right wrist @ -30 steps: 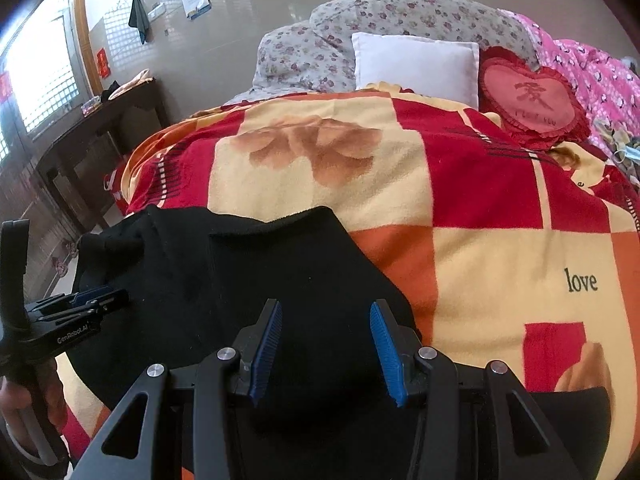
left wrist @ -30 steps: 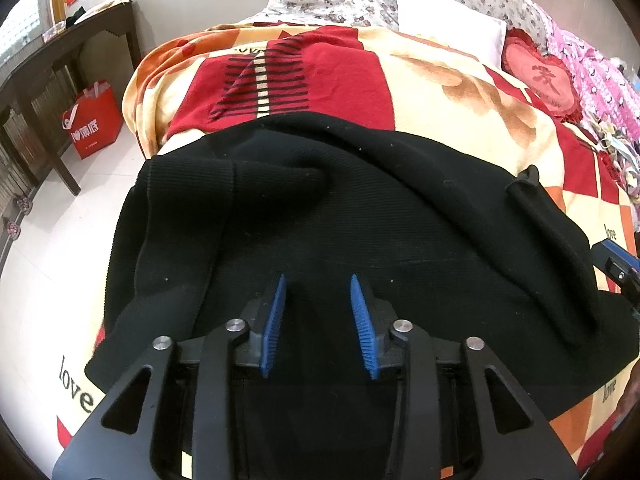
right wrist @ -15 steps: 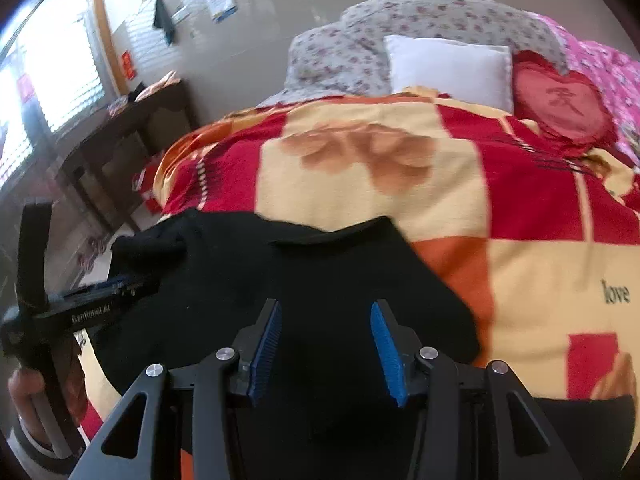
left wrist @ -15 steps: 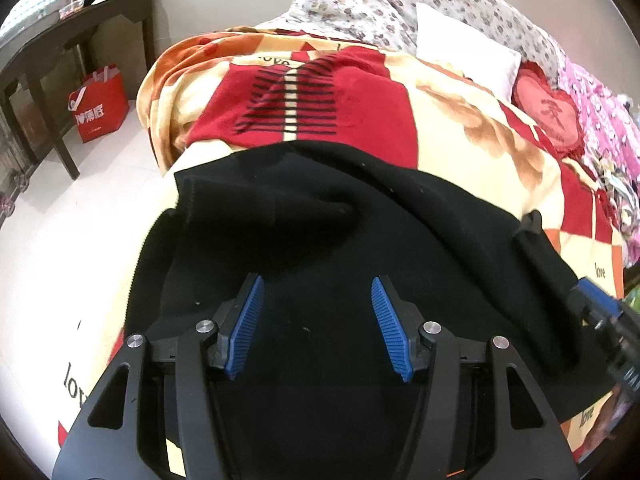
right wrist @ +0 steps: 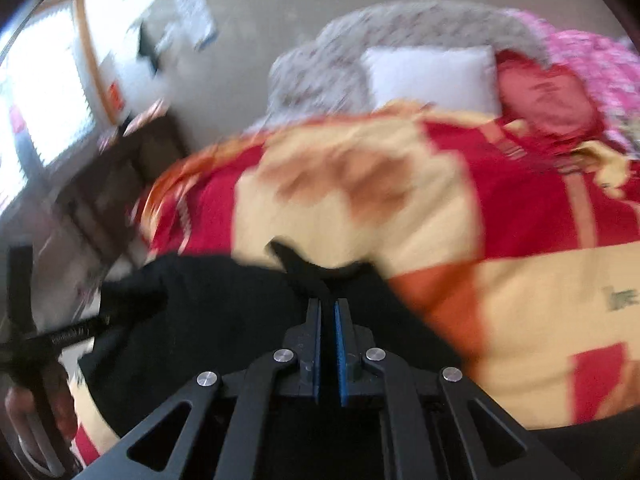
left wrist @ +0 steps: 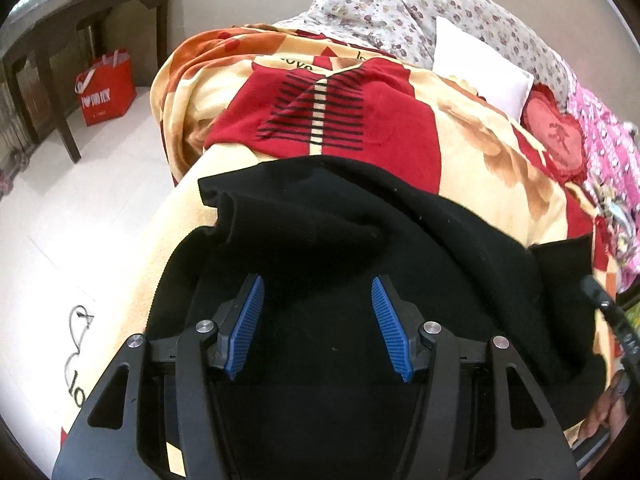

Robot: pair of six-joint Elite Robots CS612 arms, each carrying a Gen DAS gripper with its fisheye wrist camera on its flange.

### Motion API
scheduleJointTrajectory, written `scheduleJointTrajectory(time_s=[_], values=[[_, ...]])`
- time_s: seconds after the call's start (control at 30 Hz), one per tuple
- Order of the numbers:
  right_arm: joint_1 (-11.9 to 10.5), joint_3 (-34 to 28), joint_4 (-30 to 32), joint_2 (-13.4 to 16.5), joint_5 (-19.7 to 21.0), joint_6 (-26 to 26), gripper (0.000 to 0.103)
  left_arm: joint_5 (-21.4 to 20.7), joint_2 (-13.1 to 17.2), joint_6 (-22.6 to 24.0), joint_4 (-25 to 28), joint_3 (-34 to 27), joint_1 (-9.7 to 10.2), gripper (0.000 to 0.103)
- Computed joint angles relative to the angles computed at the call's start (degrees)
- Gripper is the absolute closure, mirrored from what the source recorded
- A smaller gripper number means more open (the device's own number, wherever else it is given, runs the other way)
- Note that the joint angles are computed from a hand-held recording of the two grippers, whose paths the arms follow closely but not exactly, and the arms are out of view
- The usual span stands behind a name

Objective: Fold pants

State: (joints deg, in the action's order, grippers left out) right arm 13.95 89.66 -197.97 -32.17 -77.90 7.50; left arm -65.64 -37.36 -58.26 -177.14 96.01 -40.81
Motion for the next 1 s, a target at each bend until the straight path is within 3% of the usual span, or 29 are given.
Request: scheduleJointTrajectory(time_s=[0.27,0.33,0.4,0.47,0.53,0.6,0.67,0.73,0.8,0.9,0.97,1.0], values=[[-3.8,2.8,-2.8,-1.1,-8.6,8.5,0.098,0.0,-0.3,-0.2,-0.2,-0.4,0.51,0.047],[-4.5,3.0,-1.1,-1.1,-10.4,9.7,0.098,0.2,-0.3,-0.2,0.7,-0.5,0.56,0.047],[-4.9,1.7,4.8,-0.7,-11.8,10.1,0.098,0.9,-0.3,-1.1,2.3,-0.5,0.61,0.047],[-5.4,0.5,9.7,-0.3,-9.4,9.6,0.098,0.8,-0.3,-2.5,3.8,-0.2,0.89,0.047],[-4.6,0.4,9.7,-0.5,-11.6,9.1,0.091,0.3,-0.4,-3.6,4.0,0.4,1.25,0.047],[-3.7,1.2,6.0,-1.0,-13.4,9.0,0.066,0.9,-0.7,-4.3,4.4,1.1,1.39,0.047],[-3.2,1.8,1.6,-1.4,-11.7,8.8,0.057,1.3,-1.0,-4.7,4.2,1.7,1.56,0.047],[-1.9,1.2,-0.2,-1.8,-10.8,5.2,0.057,1.4,-1.2,-5.1,5.1,1.9,1.88,0.047],[-1.1,-0.9,0.5,-1.4,-4.9,0.7,0.055,2.3,-1.3,-5.5,5.8,2.0,2.02,0.047],[0.6,-6.5,8.1,0.3,7.9,-8.3,0.054,1.6,-1.2,-5.5,3.9,2.4,2.56,0.047],[2.6,-11.8,14.8,2.3,10.3,-16.0,0.054,0.9,-1.0,-5.3,4.2,2.1,2.96,0.047],[3.8,-14.1,17.1,3.3,9.1,-19.5,0.054,0.6,-0.9,-5.3,4.4,1.9,3.07,0.047]])
